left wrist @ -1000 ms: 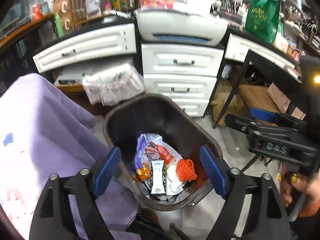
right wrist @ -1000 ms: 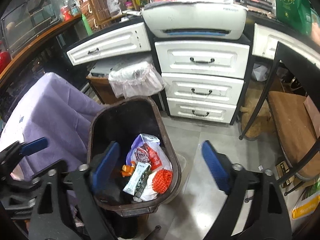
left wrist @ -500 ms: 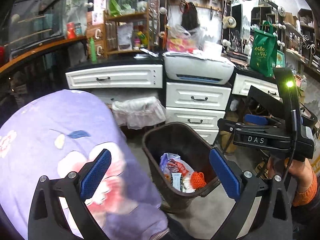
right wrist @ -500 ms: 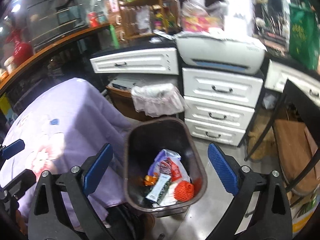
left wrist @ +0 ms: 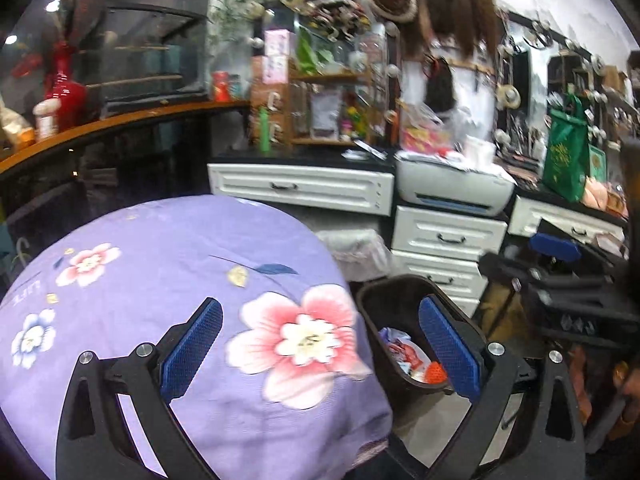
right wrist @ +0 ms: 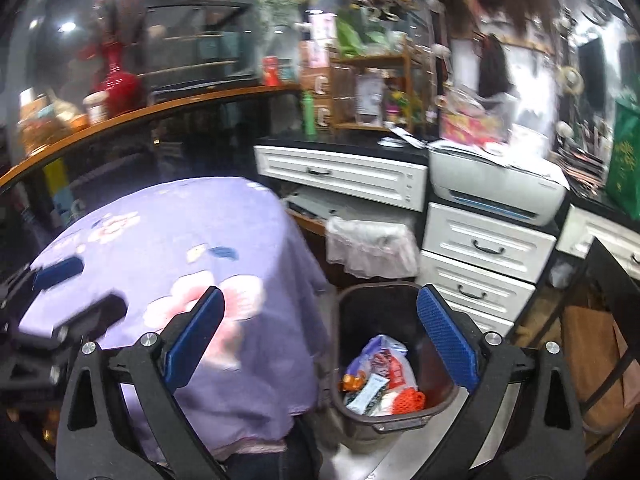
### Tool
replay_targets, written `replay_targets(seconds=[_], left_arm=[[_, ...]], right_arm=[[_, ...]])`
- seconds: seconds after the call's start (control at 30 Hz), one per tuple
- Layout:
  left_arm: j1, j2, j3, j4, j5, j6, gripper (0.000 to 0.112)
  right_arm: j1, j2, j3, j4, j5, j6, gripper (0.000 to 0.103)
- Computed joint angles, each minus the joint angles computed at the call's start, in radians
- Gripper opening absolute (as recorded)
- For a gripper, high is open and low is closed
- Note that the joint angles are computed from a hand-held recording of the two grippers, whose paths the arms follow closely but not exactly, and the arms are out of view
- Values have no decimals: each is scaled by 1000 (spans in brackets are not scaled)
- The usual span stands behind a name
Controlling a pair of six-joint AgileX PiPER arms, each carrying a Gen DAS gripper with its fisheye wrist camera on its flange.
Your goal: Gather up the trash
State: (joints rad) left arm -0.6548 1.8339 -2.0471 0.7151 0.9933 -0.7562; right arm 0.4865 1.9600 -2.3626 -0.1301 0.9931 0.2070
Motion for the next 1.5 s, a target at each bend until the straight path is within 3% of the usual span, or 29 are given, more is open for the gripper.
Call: replay_targets(seconds=[0.1,0.2,0.27,0.5,0.67,1.07,1.5], left_arm=[[-26,-55,72,103,13,-74,97],[-52,-114,160,194,18,-164,97],[-64,-148,207,225,15,-212,97],[-108,-225,324,335,29,-334,97],[-130,-228,329,374,49,-383,97],[-159,-211,308,394,96,-371,97],[-159,-203,294,366,96,-354,97]], right_arm=[[43,-92,157,-36,-81,21,96],[96,-236,412,-144,-256,125,97],[119,-290,500,-183,-319,164,97],[165,-330,522,-220,-272,153,97],[175,-372,592,-274,-328,203,97],[181,-396,638,-342,-362,264,97],[169,-406,657,-348,-382,279,97]])
